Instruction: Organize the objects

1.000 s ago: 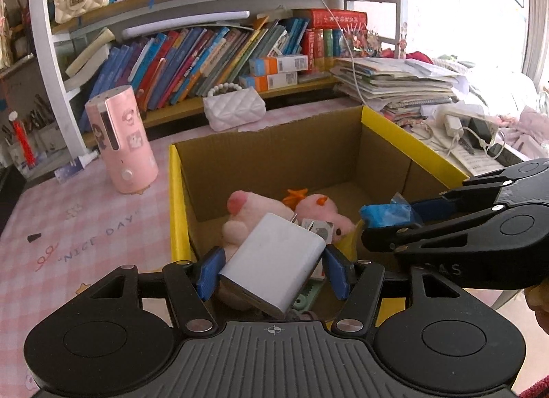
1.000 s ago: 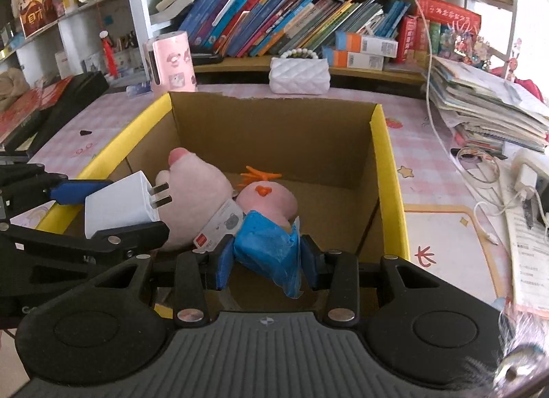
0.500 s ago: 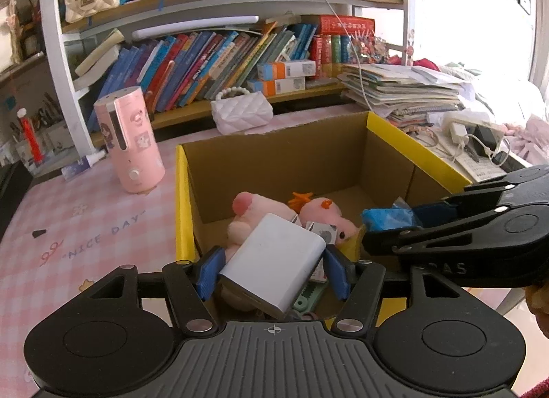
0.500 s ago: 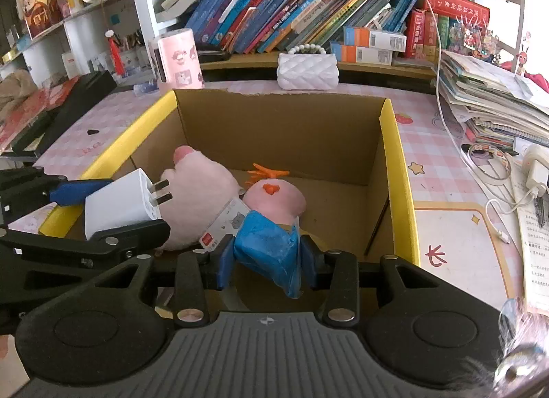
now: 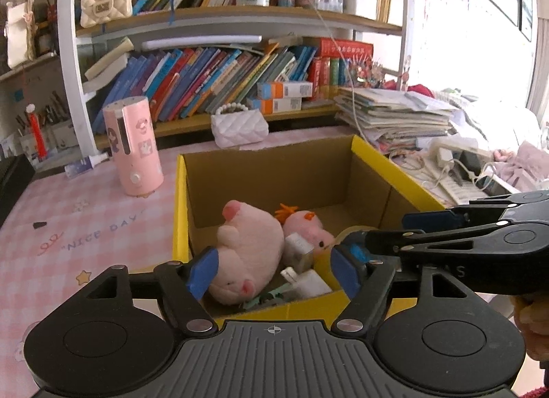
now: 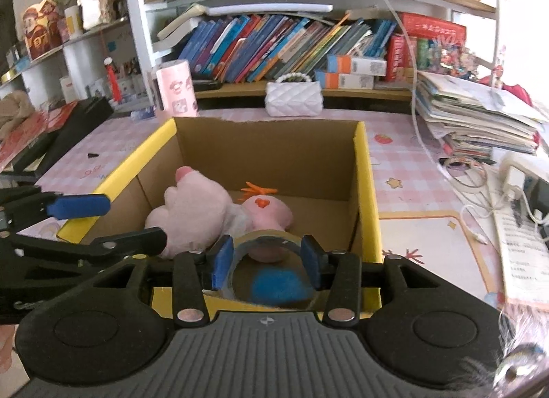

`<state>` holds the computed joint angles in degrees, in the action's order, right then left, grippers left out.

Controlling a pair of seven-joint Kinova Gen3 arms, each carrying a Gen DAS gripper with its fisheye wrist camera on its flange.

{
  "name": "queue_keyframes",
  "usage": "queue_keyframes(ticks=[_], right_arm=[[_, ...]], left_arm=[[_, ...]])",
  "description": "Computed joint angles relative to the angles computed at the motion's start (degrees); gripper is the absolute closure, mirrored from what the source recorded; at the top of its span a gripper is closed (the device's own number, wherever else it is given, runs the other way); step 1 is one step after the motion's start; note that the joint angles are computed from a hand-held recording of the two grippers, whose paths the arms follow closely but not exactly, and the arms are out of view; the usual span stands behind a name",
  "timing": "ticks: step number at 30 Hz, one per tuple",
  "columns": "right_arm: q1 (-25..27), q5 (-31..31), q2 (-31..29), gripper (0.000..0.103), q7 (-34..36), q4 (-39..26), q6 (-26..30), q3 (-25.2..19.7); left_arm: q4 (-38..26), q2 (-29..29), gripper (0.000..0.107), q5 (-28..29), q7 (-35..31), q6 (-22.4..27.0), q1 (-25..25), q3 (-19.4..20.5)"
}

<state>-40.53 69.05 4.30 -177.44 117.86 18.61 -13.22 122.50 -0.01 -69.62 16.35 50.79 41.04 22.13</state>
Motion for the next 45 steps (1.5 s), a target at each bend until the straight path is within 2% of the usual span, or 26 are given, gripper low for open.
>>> queue_keyframes(ticks=[6,9,13,15,19,21,25,27,31,39,45], right_arm=[[-2.6,5.9,-1.6,0.059,-11.0,1.7,6.8,-3.1],[-4.2,5.3,-1.8,0.054,-12.3,1.3,11.4,-5.2],[-6.9,3.7,-1.8,0.051,-13.1,0.3,16.3,-7.2],[-8.6,4.3,-1.7,0.047,-15.2,0.1,19.0,-8.3],[-12.7,3.8,-0.6,0.037,-17.4,-0.8,25.1,-10.2],[-15.0,3.9,0.2,0.028,-18.2,-1.3,28.3,-10.8],[-19.6,3.8,2.0,0.016,-19.0,-2.7,34.5,-11.6],[-21.6,3.2,2.9,0.008,-19.0,-3.5,37.1,-11.7],[-25.4,1.5,4.6,0.000,-18.8,-5.5,42.3,-11.5],[-29.9,-2.5,5.8,0.000,-19.6,-6.8,46.3,-11.2],[-32.2,-4.9,6.8,0.000,-21.3,-7.5,47.8,-11.1]], left_arm=[[1.4,-2.8,0.028,1.1,2.6,4.9,1.6,2.7],[1.6,-3.8,0.026,2.9,4.2,9.6,2.5,4.8],[1.4,-4.3,0.020,6.4,5.1,17.2,4.4,7.5],[1.3,-4.3,0.016,8.3,6.6,20.9,5.5,8.6],[1.6,-5.0,0.014,11.6,7.9,25.0,7.3,9.7],[1.5,-5.0,0.013,13.0,7.8,27.2,7.9,10.3],[2.0,-5.5,0.009,15.4,9.5,30.9,9.7,11.9],[2.2,-5.7,0.008,16.5,10.7,32.1,10.6,12.6],[3.2,-7.1,0.008,19.1,12.9,32.4,11.6,13.8],[4.9,-9.5,0.008,23.3,15.7,31.3,11.1,17.1],[4.5,-7.5,0.008,25.4,17.7,34.0,11.5,18.8]])
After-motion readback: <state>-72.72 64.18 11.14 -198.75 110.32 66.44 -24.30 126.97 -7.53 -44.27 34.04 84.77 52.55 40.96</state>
